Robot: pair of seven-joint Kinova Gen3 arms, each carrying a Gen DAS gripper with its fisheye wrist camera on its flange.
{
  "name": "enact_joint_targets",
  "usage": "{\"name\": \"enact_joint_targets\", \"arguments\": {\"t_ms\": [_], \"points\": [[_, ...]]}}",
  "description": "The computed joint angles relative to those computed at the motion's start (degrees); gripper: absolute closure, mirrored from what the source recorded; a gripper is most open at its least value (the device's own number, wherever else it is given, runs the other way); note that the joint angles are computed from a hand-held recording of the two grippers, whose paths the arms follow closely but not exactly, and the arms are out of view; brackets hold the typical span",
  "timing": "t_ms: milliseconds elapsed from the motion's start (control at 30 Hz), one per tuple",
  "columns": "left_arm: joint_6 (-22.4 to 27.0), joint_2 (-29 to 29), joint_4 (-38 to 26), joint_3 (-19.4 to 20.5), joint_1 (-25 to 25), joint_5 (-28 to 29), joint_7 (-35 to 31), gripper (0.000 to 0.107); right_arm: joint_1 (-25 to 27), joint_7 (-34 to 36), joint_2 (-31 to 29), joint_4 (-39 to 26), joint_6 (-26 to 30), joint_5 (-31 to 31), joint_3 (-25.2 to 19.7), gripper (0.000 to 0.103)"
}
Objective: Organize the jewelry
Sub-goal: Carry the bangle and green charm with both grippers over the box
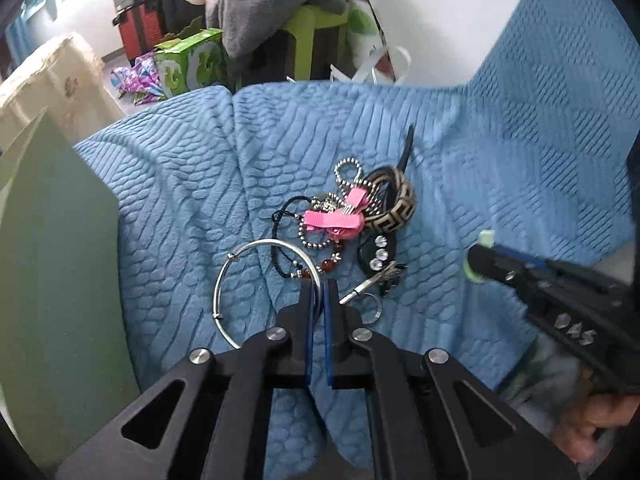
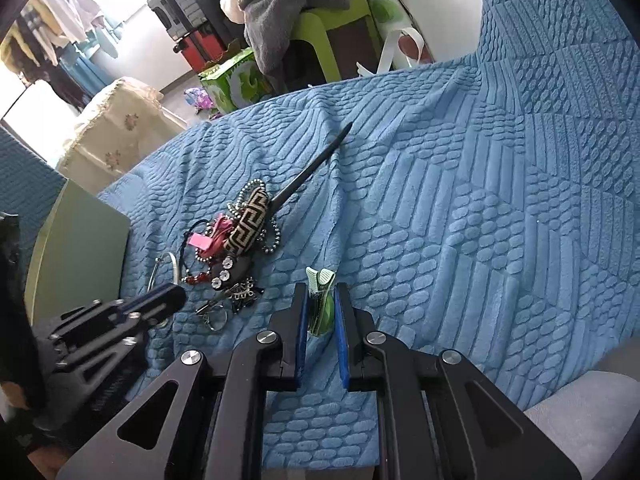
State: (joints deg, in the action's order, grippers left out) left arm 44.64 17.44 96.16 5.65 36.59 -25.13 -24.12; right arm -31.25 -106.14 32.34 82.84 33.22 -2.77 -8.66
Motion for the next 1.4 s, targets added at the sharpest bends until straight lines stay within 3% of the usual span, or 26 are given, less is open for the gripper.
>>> {"name": "enact_joint_targets", "arguments": {"t_ms": [433, 567, 700, 1033, 1400], "points": [[-0.9, -7.6, 3.6, 1.0, 0.3, -4.9, 7.2, 0.104, -5.0, -4.4, -6.2, 3.6, -1.8, 4.9, 1.9, 0.093], [0.0, -11.0, 3.4, 3.1, -3.0, -3.4, 6.4, 0.104, -5.9, -5.9, -8.5, 2.9, -1.3, 6.4, 1.8, 0.093], [4.8, -13.6, 1.6, 5.2, -3.6, -7.7, 7.7, 0.104, -6.9, -6.8, -10.2, 0.6, -0.6, 7.9, 1.6, 0.093], [12.8, -22.4, -0.3, 10.0, -10.2, -9.7, 8.3, 0.104, -10.8, -7.4, -13.4, -7.1, 1.1, 12.8, 0.5, 0.093], [13.1, -31.6, 5.8, 13.7, -19.1, -8.1, 8.3, 0.104, -15.0, -3.6, -9.4, -17.2, 4.6, 10.7, -1.9, 0.093]]}}
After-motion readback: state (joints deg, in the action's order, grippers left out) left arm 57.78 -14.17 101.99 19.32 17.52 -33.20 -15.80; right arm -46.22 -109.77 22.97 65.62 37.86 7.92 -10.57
